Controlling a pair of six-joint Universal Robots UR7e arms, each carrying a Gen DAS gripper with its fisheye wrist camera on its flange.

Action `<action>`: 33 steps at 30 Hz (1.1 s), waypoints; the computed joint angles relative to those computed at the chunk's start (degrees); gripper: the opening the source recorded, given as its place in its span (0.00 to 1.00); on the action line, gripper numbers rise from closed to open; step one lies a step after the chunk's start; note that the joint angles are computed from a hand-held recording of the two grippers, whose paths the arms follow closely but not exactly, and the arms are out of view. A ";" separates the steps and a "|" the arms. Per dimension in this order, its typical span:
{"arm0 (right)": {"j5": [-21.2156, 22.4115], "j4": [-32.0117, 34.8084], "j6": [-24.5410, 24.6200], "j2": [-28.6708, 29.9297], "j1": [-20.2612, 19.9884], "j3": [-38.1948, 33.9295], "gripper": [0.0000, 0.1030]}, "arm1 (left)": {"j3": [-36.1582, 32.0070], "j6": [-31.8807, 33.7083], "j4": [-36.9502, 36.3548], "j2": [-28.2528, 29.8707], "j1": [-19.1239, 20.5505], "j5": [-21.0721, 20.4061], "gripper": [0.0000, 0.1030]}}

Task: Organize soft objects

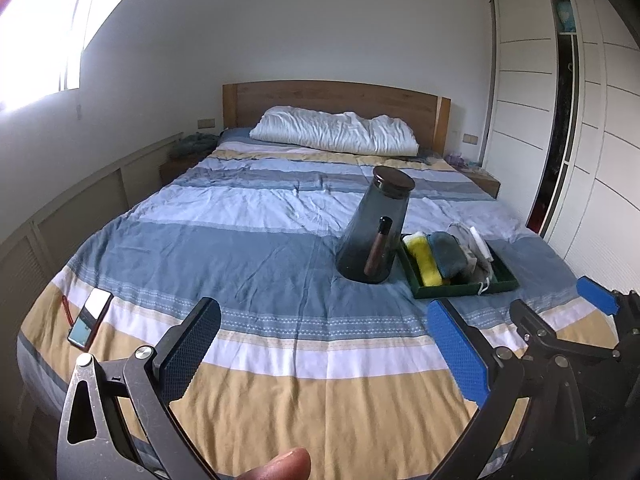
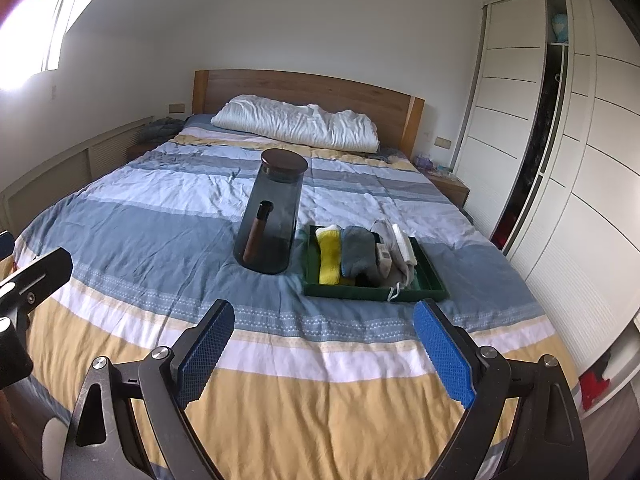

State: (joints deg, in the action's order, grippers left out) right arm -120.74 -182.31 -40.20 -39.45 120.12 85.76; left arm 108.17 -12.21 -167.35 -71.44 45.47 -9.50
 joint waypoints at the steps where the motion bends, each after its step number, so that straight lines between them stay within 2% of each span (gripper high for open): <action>1: -0.02 -0.13 -0.01 -0.05 -0.02 0.16 0.90 | 0.04 0.58 -0.63 0.11 -0.07 -0.02 0.98; 20: 0.08 -0.98 -0.66 -0.23 0.06 0.57 0.90 | -0.15 4.80 -4.72 1.07 -0.65 -0.23 0.98; 33: 0.07 -0.74 -0.78 -0.33 0.27 0.31 0.90 | -0.24 2.76 -2.47 0.49 -0.39 -0.60 0.98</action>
